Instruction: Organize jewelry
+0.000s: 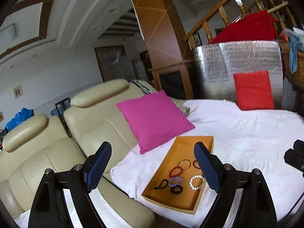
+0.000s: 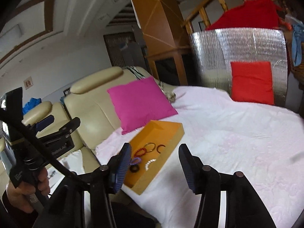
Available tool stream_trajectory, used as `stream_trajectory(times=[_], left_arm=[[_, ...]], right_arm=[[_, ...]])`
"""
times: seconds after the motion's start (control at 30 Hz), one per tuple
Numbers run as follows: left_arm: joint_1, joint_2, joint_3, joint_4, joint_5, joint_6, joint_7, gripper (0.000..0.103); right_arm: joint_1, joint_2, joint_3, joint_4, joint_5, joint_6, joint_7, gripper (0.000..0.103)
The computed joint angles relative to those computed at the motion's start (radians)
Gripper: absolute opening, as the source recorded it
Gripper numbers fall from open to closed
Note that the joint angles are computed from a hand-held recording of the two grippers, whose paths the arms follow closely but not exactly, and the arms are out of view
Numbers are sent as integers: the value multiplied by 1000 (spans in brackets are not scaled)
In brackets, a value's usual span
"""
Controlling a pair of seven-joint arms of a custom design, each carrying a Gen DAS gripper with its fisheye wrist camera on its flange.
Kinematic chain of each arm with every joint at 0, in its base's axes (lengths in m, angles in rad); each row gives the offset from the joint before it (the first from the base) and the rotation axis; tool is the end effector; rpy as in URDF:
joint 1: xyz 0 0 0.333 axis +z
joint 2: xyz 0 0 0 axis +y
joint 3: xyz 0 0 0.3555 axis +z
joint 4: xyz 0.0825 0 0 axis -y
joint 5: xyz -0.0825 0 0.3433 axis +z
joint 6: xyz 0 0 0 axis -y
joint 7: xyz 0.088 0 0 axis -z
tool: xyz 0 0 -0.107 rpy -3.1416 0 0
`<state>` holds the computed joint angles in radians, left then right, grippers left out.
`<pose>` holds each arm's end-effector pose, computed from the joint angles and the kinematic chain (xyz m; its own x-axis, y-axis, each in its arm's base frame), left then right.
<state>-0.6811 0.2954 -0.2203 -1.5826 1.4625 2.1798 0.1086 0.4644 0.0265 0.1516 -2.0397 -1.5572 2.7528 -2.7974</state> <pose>0.4549 -0.4795 0.5813 0.0179 -0.9685 -0.2482 -0.3195 0.2297 -0.9193 0.4256 0.3503 0.5335 0.1085 -0.9840 -0.1412 -0.4613 0.0760 -0.8840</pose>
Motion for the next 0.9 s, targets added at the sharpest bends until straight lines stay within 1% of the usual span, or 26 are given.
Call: stream_trajectory(times=[0.1, 0.2, 0.23, 0.27, 0.33, 0.43, 0.5, 0.57, 0.63, 0.7, 0.8, 0.9], left_arm=[[0, -74, -22, -74, 14, -12, -32, 92], [-1, -116, -48, -108, 30, -54, -47, 93], [1, -127, -57, -116, 36, -62, -53, 94], [3, -137, -65, -122, 37, -68, -57, 96], [8, -142, -79, -122, 39, -73, -57, 99], [9, -149, -93, -125, 43, -82, -44, 99], [10, -151, -99, -127, 41, -83, -43, 99], [18, -160, -102, -140, 33, -60, -36, 99], [25, -166, -102, -154, 39, -48, -45, 99], [36, -163, -101, -160, 40, -30, -55, 99], [46, -154, -96, -161, 36, -18, -67, 99], [51, -139, -91, -162, 25, -26, -68, 99]], right_arm=[[36, -58, 37, -34, 67, -86, -46, 57], [66, -112, 79, -58, 117, -167, -86, 63], [74, -129, 92, -65, 133, -193, -96, 66], [78, -142, 101, -72, 138, -207, -98, 67], [87, -174, 123, -88, 142, -237, -92, 67], [89, -199, 140, -106, 150, -252, -83, 70], [88, -198, 142, -108, 178, -253, -91, 70], [86, -186, 145, -105, 201, -264, -89, 70], [85, -173, 146, -104, 198, -267, -59, 70], [89, -157, 147, -100, 203, -280, -56, 70], [101, -123, 147, -80, 178, -319, -40, 70], [115, -98, 139, -64, 151, -333, -22, 70]])
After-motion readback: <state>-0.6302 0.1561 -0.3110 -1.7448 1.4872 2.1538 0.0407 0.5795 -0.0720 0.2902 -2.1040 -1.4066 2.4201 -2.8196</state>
